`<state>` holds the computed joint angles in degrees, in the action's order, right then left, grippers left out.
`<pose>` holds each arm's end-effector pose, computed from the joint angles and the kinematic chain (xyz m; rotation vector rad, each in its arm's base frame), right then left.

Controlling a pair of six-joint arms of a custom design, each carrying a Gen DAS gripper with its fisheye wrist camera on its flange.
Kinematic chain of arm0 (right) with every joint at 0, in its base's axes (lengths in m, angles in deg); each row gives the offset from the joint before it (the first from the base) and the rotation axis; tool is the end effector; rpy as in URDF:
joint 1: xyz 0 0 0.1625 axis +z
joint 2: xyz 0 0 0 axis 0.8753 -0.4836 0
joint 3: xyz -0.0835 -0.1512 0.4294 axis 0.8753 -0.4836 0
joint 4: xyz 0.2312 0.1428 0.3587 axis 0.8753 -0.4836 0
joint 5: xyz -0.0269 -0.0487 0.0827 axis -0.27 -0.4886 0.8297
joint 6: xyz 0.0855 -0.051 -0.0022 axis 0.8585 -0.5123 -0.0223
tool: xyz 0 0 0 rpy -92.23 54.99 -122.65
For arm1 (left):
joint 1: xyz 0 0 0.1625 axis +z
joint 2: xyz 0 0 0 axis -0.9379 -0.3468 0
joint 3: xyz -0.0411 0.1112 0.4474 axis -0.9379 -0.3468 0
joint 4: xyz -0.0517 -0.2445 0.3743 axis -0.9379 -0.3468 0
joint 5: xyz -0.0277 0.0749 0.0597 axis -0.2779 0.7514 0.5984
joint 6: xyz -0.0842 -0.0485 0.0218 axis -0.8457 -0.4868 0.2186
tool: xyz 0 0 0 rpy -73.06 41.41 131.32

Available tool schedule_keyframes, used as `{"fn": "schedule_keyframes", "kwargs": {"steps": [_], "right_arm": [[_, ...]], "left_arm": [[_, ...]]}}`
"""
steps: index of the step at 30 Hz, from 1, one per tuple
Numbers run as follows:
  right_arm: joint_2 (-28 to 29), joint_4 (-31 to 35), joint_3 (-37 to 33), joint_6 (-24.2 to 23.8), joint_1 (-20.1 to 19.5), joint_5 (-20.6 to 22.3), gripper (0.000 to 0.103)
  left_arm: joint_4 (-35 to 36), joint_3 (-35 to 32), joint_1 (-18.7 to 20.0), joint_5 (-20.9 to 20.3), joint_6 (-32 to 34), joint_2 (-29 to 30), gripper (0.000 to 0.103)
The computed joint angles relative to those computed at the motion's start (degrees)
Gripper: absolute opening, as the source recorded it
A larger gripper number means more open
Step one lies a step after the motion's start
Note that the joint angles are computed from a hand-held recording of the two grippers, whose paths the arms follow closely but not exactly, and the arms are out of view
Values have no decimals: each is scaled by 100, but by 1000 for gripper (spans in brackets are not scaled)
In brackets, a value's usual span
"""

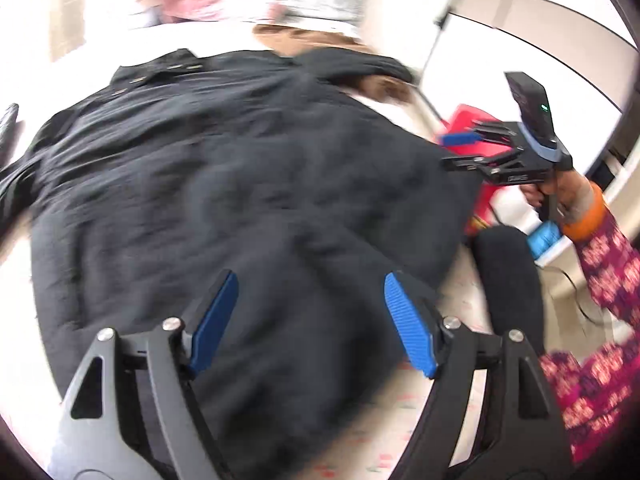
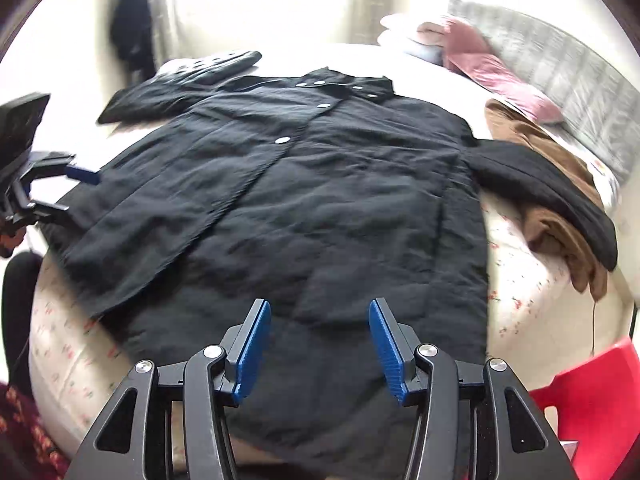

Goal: Fold large clothes

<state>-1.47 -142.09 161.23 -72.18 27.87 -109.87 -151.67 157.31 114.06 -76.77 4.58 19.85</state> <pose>0.0840 -0.6450 0.3312 0.8860 -2.2948 0.5564 -0.3077 -0.5549 0.1139 0.8794 2.5690 -0.5425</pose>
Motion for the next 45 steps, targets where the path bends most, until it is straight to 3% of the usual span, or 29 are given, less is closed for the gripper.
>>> {"fn": "schedule_keyframes", "kwargs": {"steps": [2,5,7,10,14,17,22,27,31,35,37,39,41,45], "right_arm": [[256,271,-486,450,-239,-98,52],[359,815,-749,825,-606,-280,53],[79,685,-458,580,-821,150,55],[-262,1175,-344,886,-996,315,62],[-485,1599,-406,1165,-913,294,63],[-405,1328,-491,991,-666,248,65],[289,1148,-1332,1203,-159,223,75],[1465,1265,-2664,1558,227,-82,76],[2480,1295,-3843,1538,353,-295,76],[3185,1405,-4689,1676,187,-312,76],[3382,1419,-4884,1741,26,-464,76],[3241,1227,-4580,1567,-257,10,76],[2866,991,-4097,1820,-501,1002,76],[2386,1243,-3664,2257,-757,1707,76]], "left_arm": [[268,-17,250,263,-378,-42,76],[835,74,553,215,-684,-121,76],[911,144,568,54,-743,-284,77],[1653,118,472,-65,-541,-437,79],[2711,-210,292,20,-467,-490,79],[2530,-407,197,58,-449,-455,79],[1963,-997,251,767,-135,-73,84],[2156,-2488,647,1296,-328,856,84],[1790,-3470,1000,1884,-182,1619,84],[1546,-4105,1450,1908,-296,2151,84],[1107,-3964,1682,1753,-180,2210,84],[183,-3464,1700,1467,394,2030,85],[121,-3143,1675,1258,373,1818,87],[172,-2474,1518,1212,737,1423,93]]}}
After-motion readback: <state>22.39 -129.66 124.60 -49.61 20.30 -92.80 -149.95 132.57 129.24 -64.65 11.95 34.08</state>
